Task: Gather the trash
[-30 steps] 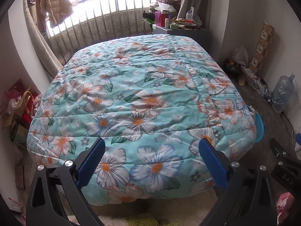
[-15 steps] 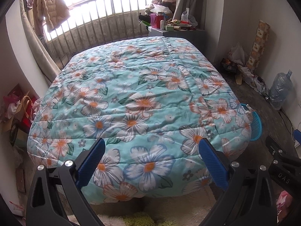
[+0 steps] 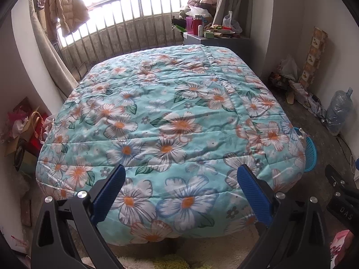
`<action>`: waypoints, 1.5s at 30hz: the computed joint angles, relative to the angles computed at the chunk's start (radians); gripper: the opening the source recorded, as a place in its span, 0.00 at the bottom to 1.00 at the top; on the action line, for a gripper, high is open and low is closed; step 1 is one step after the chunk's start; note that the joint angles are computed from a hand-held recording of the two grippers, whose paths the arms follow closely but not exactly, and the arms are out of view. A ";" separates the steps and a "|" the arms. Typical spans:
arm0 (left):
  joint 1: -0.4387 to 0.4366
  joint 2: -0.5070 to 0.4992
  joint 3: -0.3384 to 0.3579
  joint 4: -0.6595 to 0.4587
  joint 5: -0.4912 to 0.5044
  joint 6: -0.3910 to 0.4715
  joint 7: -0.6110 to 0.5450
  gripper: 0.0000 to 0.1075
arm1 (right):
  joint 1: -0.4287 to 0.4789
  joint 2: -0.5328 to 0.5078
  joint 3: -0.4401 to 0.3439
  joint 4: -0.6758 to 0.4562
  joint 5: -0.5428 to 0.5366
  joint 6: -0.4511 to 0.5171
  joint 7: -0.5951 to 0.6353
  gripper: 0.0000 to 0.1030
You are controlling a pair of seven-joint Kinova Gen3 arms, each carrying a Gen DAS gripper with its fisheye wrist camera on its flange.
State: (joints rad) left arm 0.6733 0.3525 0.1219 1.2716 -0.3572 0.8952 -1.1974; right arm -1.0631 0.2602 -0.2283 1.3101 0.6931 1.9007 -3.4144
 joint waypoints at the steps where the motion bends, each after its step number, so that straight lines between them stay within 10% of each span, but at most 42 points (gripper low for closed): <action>1: 0.002 0.000 -0.001 0.001 -0.002 -0.001 0.003 0.91 | -0.001 0.000 0.000 -0.002 -0.001 0.003 -0.001 0.92; 45: -0.001 0.001 -0.004 0.001 -0.009 0.000 0.011 0.91 | -0.008 0.007 0.007 -0.024 0.008 0.017 0.008 0.92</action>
State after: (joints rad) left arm 0.6722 0.3535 0.1183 1.2730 -0.3660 0.8954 -1.1866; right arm -1.0709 0.2676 -0.2215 1.2858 0.7009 1.9180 -3.4062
